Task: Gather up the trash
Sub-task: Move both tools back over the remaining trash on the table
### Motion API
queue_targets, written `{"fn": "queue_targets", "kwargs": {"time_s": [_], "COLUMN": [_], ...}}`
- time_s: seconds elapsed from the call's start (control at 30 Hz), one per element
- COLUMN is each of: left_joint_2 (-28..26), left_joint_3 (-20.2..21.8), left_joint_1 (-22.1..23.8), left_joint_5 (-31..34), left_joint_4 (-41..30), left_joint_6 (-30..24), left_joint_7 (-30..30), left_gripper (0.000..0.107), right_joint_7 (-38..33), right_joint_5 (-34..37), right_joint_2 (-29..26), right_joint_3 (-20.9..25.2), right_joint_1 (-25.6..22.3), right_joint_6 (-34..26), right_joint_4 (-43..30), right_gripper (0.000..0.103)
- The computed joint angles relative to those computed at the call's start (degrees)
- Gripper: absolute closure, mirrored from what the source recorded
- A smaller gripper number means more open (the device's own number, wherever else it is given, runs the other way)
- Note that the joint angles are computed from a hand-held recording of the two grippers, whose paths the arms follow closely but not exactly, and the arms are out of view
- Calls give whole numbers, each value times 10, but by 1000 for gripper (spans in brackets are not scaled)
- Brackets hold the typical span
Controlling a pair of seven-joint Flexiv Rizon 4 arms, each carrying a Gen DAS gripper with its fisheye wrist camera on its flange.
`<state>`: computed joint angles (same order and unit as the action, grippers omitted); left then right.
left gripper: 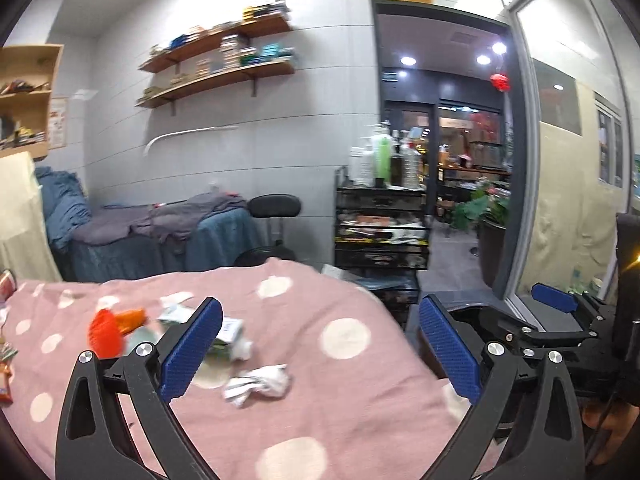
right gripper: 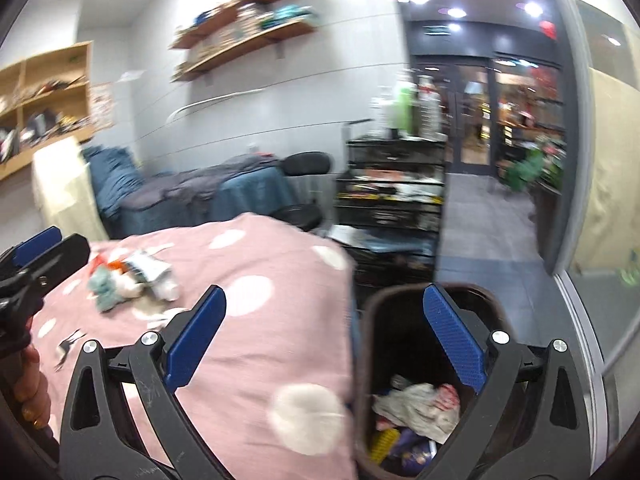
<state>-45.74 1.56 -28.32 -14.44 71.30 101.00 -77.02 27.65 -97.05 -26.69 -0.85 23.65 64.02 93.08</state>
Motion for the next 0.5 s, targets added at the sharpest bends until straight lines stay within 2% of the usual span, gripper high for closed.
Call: {"fn": "queue_targets", "kwargs": {"time_s": [0.1, 0.17, 0.23, 0.27, 0.33, 0.43, 0.5], "left_joint_2": [17, 26, 35, 39, 44, 53, 50], "left_joint_3": [15, 24, 18, 15, 33, 26, 54], "left_joint_1": [12, 19, 36, 44, 48, 72, 65], "left_joint_5": [-7, -12, -10, -9, -18, -19, -19], "left_joint_4": [29, 47, 64, 73, 89, 108, 106], "left_joint_6": [-1, -2, 0, 1, 1, -21, -46], "left_joint_7": [-8, -15, -18, -19, -28, -32, -41], "left_gripper": [9, 9, 9, 9, 9, 9, 9], "right_joint_7": [-80, -109, -147, -189, -291, -424, -534], "right_joint_5": [39, 68, 97, 129, 215, 330, 411], "right_joint_2": [-42, -63, -86, -101, -134, -183, -219], "right_joint_3": [1, -7, -15, -11, 12, 61, 116], "right_joint_1": [10, 24, 38, 42, 44, 41, 36], "right_joint_6": [42, 58, 74, 84, 91, 81, 43], "right_joint_4": [-61, -88, -121, -138, -174, -233, -284], "right_gripper": [6, 5, 5, 5, 5, 5, 6]}}
